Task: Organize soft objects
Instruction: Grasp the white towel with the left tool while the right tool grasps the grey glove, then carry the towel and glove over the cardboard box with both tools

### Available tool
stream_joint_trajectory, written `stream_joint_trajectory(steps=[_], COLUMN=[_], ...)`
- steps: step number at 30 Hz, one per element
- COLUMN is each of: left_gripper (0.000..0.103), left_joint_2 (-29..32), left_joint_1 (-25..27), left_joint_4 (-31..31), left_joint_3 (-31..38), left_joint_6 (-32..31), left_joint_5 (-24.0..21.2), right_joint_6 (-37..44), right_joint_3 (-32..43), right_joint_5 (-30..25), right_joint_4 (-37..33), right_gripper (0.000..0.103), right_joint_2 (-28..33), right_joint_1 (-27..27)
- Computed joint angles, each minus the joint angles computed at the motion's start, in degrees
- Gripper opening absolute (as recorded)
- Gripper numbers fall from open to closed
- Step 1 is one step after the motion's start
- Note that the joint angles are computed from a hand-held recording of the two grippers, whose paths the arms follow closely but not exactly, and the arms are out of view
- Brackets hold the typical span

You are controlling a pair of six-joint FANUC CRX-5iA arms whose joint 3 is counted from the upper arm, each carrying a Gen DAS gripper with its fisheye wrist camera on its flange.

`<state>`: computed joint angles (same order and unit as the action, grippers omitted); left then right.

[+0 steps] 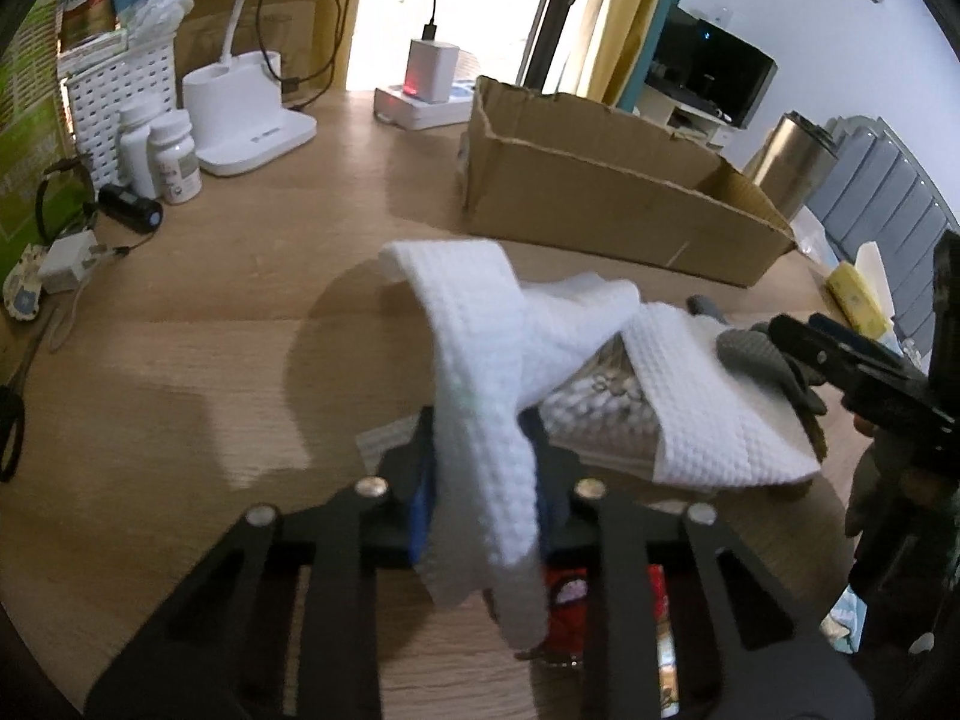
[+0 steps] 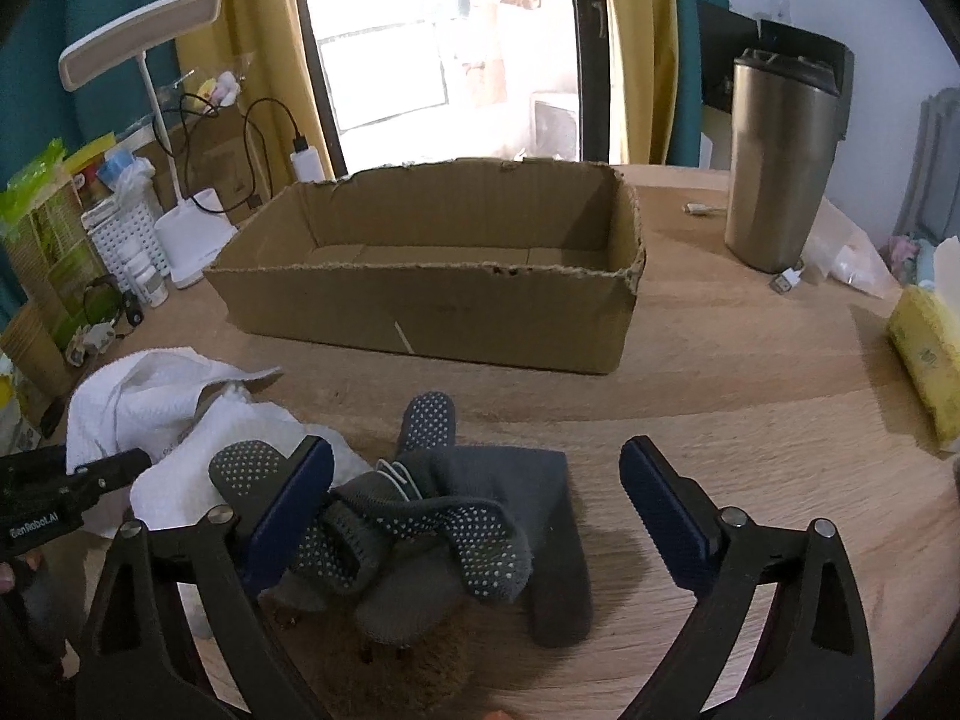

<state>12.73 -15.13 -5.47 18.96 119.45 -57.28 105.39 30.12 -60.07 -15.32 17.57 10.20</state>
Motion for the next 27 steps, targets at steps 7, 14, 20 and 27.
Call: stream_joint_trajectory(steps=[7, 14, 20, 27], left_gripper=[0.01, 0.007, 0.007, 0.007], left_joint_2=[-0.7, -1.5, -1.9, -1.4], left_joint_1=[-0.5, -1.0, -1.9, -3.1], left_joint_4=[-0.9, -2.1, -4.6, -7.6], left_joint_3=[0.2, 0.6, 2.4, 5.6], left_joint_6=[-1.1, -0.9, -0.2, 0.1], left_joint_5=[1.5, 2.8, 3.8, 3.4], right_joint_6=[2.2, 4.5, 7.1, 9.4], right_joint_3=[2.2, 3.5, 4.4, 5.5], right_joint_5=[-3.7, -7.6, -8.9, -9.0], right_joint_4=[-2.9, -4.2, -7.5, -9.7], right_gripper=[0.067, 0.054, 0.033, 0.022], right_joint_2=[1.2, 1.9, 2.0, 1.5], right_joint_1=[-0.7, -0.9, -2.0, -2.9])
